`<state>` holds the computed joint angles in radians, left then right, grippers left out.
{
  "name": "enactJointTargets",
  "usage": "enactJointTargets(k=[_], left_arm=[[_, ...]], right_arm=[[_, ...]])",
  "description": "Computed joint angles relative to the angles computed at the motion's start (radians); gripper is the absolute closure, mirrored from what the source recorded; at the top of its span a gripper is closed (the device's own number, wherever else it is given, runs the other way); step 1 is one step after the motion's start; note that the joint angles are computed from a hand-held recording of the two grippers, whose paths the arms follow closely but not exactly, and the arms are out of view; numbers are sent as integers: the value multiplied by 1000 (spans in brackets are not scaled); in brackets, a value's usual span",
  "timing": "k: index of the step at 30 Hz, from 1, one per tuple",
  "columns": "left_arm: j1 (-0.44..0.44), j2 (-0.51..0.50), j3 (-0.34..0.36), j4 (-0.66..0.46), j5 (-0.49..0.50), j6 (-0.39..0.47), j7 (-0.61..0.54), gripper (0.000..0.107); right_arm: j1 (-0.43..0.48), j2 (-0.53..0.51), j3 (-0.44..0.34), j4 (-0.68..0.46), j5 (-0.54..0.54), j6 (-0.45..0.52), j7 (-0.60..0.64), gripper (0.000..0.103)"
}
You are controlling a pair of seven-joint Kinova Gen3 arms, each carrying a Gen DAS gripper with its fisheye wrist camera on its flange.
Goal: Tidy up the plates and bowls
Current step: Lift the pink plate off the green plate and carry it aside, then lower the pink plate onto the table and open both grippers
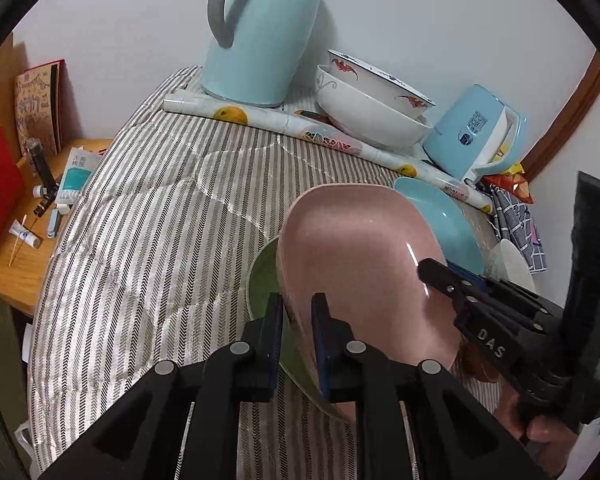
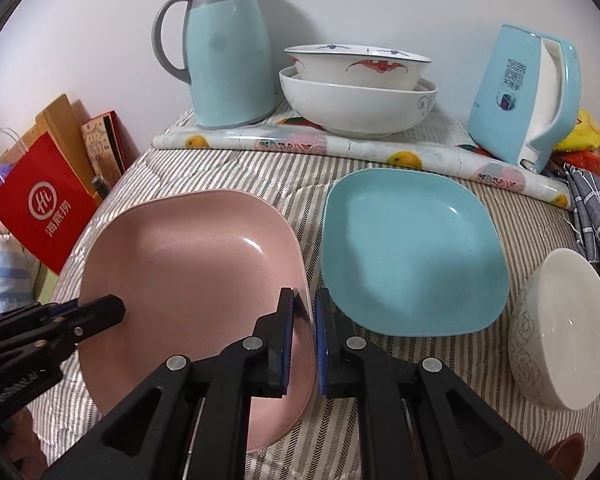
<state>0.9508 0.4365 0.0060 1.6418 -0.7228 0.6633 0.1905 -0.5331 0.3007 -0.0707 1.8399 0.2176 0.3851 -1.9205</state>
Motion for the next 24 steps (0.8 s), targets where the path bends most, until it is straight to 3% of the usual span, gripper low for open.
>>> enactJointTargets(k=[4, 6, 9, 13, 20, 24], left_arm=[[-17, 1, 16, -6, 31, 9, -32, 88], [-7, -3, 8, 2, 22, 2, -23, 88], [-2, -9, 6, 9, 17, -1, -12, 88], [4, -9, 13, 0, 16, 21, -24, 72], [20, -26, 21, 8, 1, 44, 1, 72], [42, -30, 30, -9, -20, 114, 33, 54]], right_arm=[[-32, 4, 27, -2, 33, 7, -32, 92], [-47, 3, 41, 3, 57, 3, -58, 85], [-15, 4, 15, 3, 30, 0, -48, 84], [-56, -9, 47, 10, 77, 9, -98, 84], [-43, -56, 31, 36, 103, 19, -146, 78], [-52, -98, 32, 69, 147, 13, -201, 70]])
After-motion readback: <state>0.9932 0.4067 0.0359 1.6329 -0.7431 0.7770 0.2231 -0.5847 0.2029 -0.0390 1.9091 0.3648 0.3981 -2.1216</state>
